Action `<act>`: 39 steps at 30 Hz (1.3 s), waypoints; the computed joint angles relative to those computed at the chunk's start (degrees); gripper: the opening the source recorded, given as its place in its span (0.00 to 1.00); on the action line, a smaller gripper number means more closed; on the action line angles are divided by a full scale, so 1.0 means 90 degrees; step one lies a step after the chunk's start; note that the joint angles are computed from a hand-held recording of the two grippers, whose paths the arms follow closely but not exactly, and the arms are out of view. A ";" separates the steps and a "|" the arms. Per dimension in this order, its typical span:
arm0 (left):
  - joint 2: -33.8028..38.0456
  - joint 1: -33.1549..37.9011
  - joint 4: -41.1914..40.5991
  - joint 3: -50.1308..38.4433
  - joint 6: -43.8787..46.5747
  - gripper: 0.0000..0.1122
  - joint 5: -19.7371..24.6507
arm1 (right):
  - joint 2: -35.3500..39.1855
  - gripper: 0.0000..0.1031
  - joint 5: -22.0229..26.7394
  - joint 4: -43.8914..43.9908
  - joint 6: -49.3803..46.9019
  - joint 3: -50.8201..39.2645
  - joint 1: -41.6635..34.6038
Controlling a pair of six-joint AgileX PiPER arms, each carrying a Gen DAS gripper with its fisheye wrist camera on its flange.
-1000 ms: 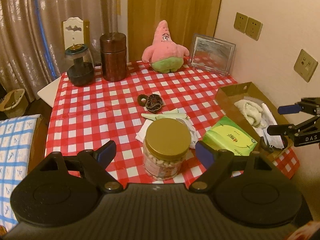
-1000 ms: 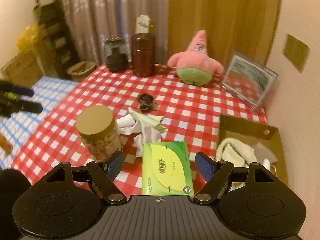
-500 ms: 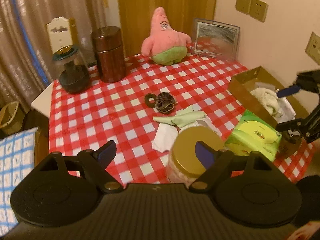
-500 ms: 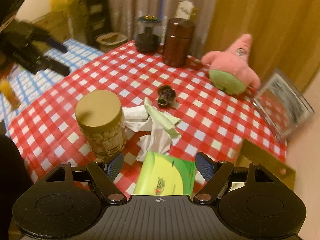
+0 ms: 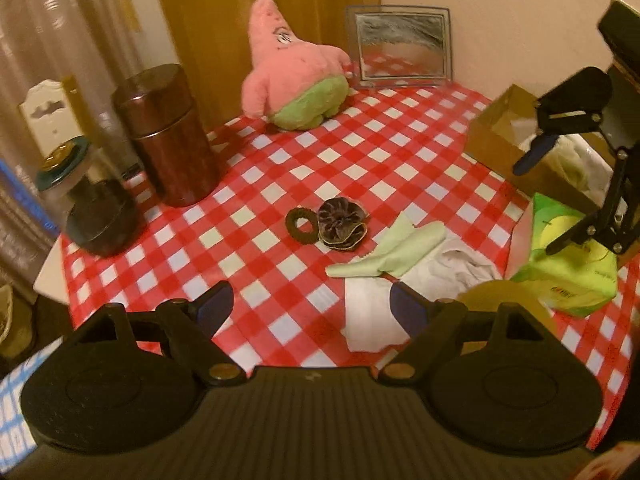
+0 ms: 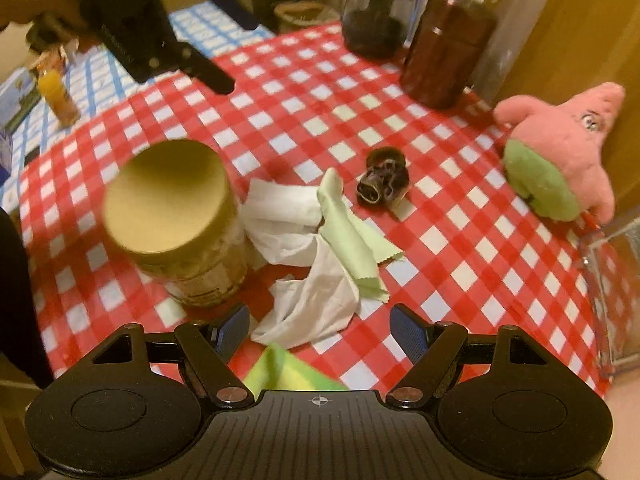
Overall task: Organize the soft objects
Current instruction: 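Reach right tool to the white cloth while left reaches green cloth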
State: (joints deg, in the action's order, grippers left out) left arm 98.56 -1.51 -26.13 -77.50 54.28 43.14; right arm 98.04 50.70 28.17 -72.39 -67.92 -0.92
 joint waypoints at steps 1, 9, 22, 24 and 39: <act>0.0211 0.0029 -0.0027 -0.0177 0.0081 0.75 0.0061 | 0.0196 0.75 0.0041 -0.0070 0.0105 -0.0173 0.0061; 0.1221 0.0075 0.0038 -0.0830 0.0285 0.74 0.0151 | 0.1332 0.64 0.0353 -0.0621 0.1128 -0.1061 0.0578; 0.1999 0.0005 -0.0317 -0.1127 0.0735 0.74 0.0141 | 0.2426 0.44 0.0345 -0.1292 0.2042 -0.1632 0.1005; 0.2070 -0.0013 -0.0324 -0.1181 0.0767 0.74 0.0180 | 0.2454 0.37 0.0261 -0.1350 0.2199 -0.1631 0.1041; 0.2871 -0.0474 -0.0187 -0.2428 0.0427 0.70 0.0989 | 0.1633 0.09 0.0341 -0.1197 0.2202 -0.1509 0.0383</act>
State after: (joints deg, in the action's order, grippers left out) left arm 124.41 -5.78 -27.81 -99.35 58.12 52.04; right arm 112.73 53.77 17.39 -52.57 -81.50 2.52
